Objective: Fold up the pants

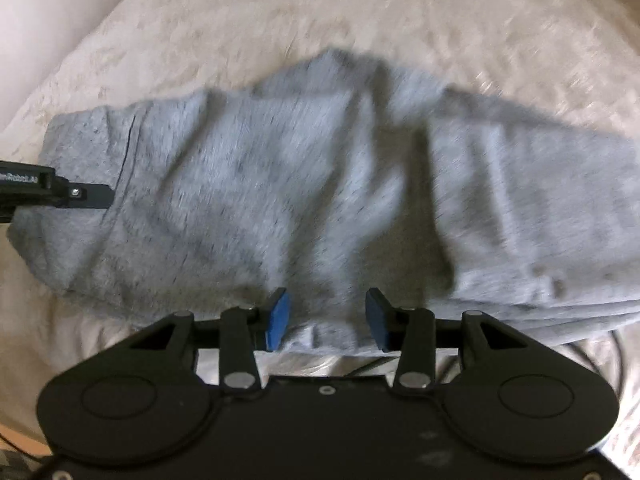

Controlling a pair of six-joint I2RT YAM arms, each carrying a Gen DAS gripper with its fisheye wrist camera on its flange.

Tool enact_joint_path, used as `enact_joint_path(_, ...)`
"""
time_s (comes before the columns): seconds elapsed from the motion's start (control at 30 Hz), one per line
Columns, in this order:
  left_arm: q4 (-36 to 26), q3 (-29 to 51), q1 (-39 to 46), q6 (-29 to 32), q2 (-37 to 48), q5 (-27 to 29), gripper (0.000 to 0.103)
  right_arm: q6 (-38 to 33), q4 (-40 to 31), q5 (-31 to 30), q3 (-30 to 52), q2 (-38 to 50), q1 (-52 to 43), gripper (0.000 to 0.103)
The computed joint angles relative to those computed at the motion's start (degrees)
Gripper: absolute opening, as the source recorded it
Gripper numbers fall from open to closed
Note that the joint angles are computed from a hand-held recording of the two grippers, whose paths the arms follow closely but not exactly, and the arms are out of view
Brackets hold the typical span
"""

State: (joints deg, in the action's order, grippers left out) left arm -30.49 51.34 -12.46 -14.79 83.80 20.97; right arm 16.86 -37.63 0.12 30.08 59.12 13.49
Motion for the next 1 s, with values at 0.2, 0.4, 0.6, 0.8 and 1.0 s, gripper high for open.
enact_joint_path(0.2,-0.5,1.4,-3.7,-6.5,-6.0,-0.5,0.021,-4.0,1.4,-3.3,-5.5,-2.1,0.5,0.047)
enact_joint_path(0.4,-1.6,6.3,-14.4,-13.7,-8.7,-8.1,0.021,-12.5,-0.6,-13.0,-4.5,-3.7,-9.3,0.044)
enact_joint_path(0.6,-1.7,17.0,-28.6,-21.8,-2.5,-16.7,0.021,-36.4,-16.0,-32.4,3.0,-6.8,-41.3,0.050)
enact_joint_path(0.8,2.0,32.8,-40.8,-25.7,17.6,-20.2,0.022,-58.8,-20.6,-36.2,11.8,9.7,-67.9,0.050)
enact_joint_path(1.0,-3.5,56.7,-47.1,-26.7,42.0,-15.9,0.030,-66.4,-16.2,-30.6,21.0,27.8,-81.0,0.051)
